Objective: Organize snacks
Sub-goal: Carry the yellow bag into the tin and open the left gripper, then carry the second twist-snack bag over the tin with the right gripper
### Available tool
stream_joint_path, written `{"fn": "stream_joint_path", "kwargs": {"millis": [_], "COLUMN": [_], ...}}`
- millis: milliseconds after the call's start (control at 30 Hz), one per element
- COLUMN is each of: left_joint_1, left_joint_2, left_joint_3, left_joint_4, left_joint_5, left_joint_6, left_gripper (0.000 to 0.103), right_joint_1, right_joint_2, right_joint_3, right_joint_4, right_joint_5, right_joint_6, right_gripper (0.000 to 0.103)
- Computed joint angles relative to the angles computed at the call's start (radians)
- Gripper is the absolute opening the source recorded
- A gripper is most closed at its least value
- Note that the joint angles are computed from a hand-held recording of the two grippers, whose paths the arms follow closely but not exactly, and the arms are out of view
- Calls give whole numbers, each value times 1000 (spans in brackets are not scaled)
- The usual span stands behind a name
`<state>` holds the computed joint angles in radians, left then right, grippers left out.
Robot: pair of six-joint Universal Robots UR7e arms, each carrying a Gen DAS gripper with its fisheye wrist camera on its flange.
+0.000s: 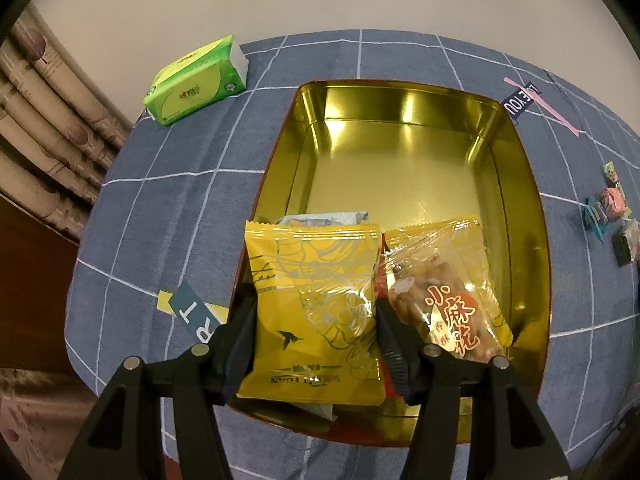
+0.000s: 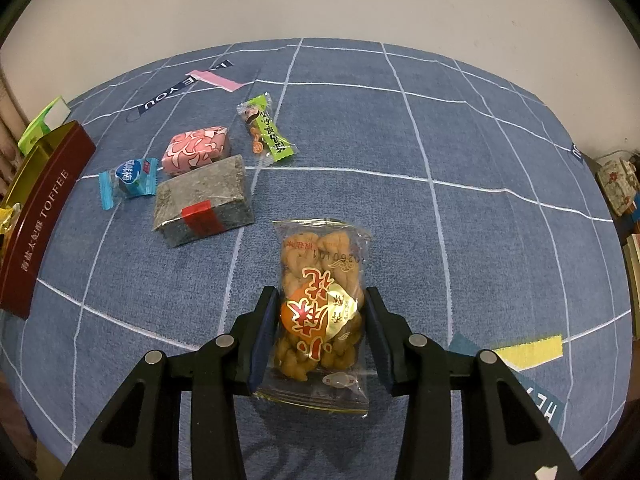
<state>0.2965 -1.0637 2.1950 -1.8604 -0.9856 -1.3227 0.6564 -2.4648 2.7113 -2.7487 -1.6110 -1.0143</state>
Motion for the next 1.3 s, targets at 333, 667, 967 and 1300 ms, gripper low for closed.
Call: {"fn": "stream_joint_path", "kwargs": {"millis": [333, 667, 967, 1300], "left_joint_1": [-18, -78, -141, -151], "left_joint_2": [-45, -120, -168, -210], "left_joint_3": [37, 73, 85, 122], "left_joint_4": [-65, -68, 96, 99], "left_joint_5": [-23, 0, 10, -8], "left_joint_6": [15, -77, -234, -278], "left_gripper": [60, 60, 60, 60], "right_joint_1": [33, 78, 77, 115], "right_joint_2": [25, 59, 31, -81], "right_joint_3": [-1, 7, 0, 4], "right_joint_4": [-29, -84, -27, 51], "right_joint_5": [-40, -98, -97, -114], "right_joint_6": [31, 92, 152, 194], "right_gripper": [41, 39, 36, 36]}}
